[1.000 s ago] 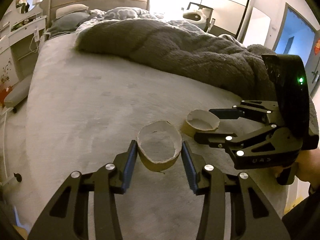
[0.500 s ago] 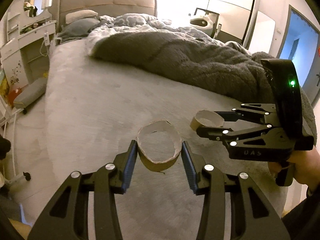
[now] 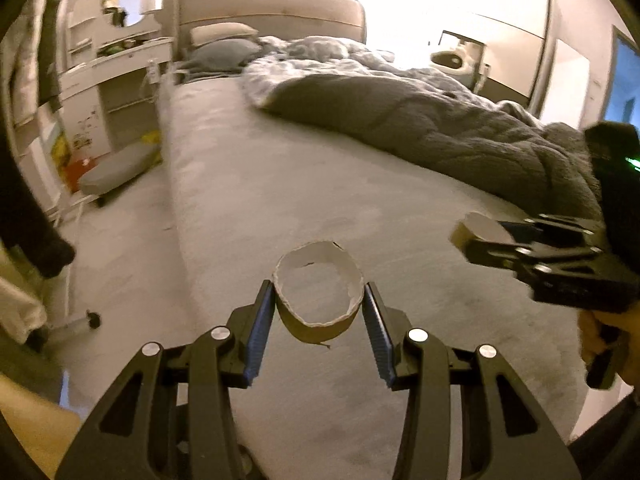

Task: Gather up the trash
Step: 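Carry both tape rolls in the two tools over the black bin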

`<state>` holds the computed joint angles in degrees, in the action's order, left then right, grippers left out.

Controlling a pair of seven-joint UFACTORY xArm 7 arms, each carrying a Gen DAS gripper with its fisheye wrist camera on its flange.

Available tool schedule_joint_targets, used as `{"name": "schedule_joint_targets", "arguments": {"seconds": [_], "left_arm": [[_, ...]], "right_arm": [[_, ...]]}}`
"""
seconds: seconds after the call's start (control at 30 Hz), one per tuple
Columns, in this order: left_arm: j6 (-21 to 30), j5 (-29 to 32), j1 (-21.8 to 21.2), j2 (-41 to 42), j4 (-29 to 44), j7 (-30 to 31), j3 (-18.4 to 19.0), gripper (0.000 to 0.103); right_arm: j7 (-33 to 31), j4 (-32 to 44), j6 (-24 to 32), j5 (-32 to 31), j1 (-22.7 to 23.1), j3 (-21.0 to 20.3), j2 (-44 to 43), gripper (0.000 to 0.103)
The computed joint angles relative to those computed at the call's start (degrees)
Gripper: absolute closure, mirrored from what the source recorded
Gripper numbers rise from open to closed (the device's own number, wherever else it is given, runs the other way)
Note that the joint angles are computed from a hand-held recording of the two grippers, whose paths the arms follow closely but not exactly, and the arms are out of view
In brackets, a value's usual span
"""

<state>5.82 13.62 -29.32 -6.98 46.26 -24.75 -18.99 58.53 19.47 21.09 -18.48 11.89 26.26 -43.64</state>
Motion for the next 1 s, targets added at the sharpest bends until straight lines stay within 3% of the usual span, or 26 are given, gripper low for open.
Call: {"name": "schedule_joint_targets", "arguments": {"seconds": [0.07,0.17,0.23,0.53,1.0], "left_arm": [[0.09,1.10,1.37,-1.83,-1.84,-2.44,-0.35,0.056],[0.49,-2.31,0.85,-5.22,-5.66,-2.59,0.95,0.056],[1.20,-1.49,2.48,-6.94,-7.29,-3.87,-0.33,0.056],[5.02,-3.28,3.91,-14.59,-14.55,-4.48,-0.26,0.056],[8.25,-7.19,2.65,-22.09,-21.13,-0.83,2.75,0.055]], "right_arm": [[1.00,0.70,0.79,0.48,0.82,1.03,-0.17,0.055],[2.32,1.87,1.69,0.04,1.04,2.78,0.22,0.055],[3.33,2.22,2.02,-0.22,1.24,3.44,0.67,0.055],[11.77,3.87,2.59,-0.98,2.06,7.49,2.73,0.055],[22.60,14.21,4.41,-11.02,1.10,14.15,14.77,0.055]]}}
